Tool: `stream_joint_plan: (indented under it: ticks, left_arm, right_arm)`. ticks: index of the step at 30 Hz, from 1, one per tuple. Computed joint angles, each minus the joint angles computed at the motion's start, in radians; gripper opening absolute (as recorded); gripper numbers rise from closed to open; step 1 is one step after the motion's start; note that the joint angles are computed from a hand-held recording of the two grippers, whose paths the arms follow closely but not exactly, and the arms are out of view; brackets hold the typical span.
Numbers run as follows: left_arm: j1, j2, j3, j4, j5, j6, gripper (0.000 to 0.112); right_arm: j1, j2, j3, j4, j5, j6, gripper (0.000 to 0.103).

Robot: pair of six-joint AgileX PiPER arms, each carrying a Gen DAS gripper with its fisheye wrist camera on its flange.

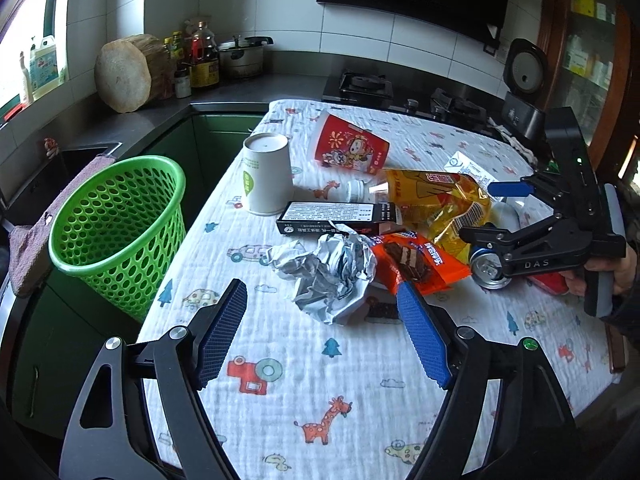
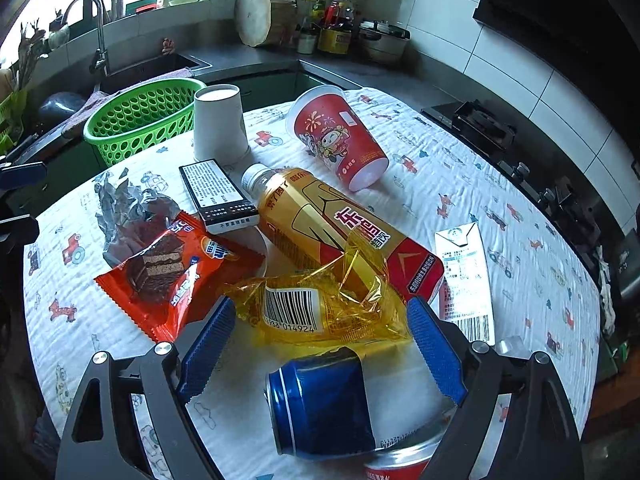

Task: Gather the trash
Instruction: 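Grasp the crumpled foil with the left tool while the right tool reaches the yellow plastic bag, then drop the foil into the green basket with the left tool while the right tool lifts the yellow bag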

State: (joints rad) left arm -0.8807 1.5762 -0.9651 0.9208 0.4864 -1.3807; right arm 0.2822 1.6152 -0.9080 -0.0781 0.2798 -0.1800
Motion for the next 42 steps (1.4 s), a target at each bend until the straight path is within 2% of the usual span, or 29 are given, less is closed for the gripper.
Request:
stream_joint_plan:
  ticks: [3,5,6,8,12,14,18,21,25,27,28,31,35,42]
  left_arm:
    - [0.042,0.056,-0.049,-0.118,-0.041,0.116,0.077]
    - [0.083,0.09,-0.074,-0.239,-0.094,0.217,0.078]
    - [0.102,0.108,-0.086,-0.308,-0.112,0.27,0.083]
    - [0.136,0.138,-0.103,-0.418,-0.155,0.35,0.085]
    - [0.16,0.193,-0.146,-0.474,-0.178,0.385,0.086]
    - [0.18,0.216,-0.162,-0.573,-0.199,0.47,0.086]
    - [0.211,0.249,-0.177,-0.793,-0.243,0.659,0.083]
    - [0.225,0.269,-0.183,-0.93,-0.259,0.784,0.072]
    - [0.245,0.282,-0.172,-1.04,-0.285,0.886,0.058]
    - [0.256,0.277,-0.156,-1.126,-0.301,0.974,0.044]
    - [0.258,0.274,-0.15,-1.144,-0.306,0.993,0.042]
    - [0.272,0.249,-0.119,-1.333,-0.319,1.185,0.034]
    - [0.282,0.193,-0.074,-1.425,-0.331,1.293,0.03]
    - [0.324,0.055,-0.016,-1.127,-0.322,1.061,0.029]
  right_arm:
    - [0.0,0.018,-0.002,-0.03,-0.007,0.019,0.081]
    - [-0.007,0.022,0.0,0.011,-0.01,-0.019,0.076]
    - [-0.007,0.022,0.003,0.007,-0.016,-0.014,0.072]
    - [-0.013,0.024,0.003,0.054,-0.018,-0.059,0.07]
    - [-0.009,0.018,0.012,0.078,-0.025,-0.085,0.065]
    - [-0.007,0.012,0.017,0.091,-0.026,-0.1,0.06]
    - [-0.006,-0.001,0.031,0.119,-0.033,-0.13,0.058]
    - [-0.007,-0.011,0.036,0.128,-0.033,-0.137,0.057]
    - [-0.013,-0.035,0.046,0.158,-0.03,-0.167,0.057]
    - [-0.014,-0.051,0.054,0.168,-0.03,-0.176,0.057]
    - [-0.014,-0.059,0.057,0.166,-0.028,-0.174,0.057]
    - [-0.012,-0.087,0.06,0.175,-0.016,-0.176,0.057]
    - [0.0,-0.127,0.052,0.197,0.013,-0.178,0.057]
    - [0.05,-0.162,-0.009,0.135,0.068,-0.082,0.057]
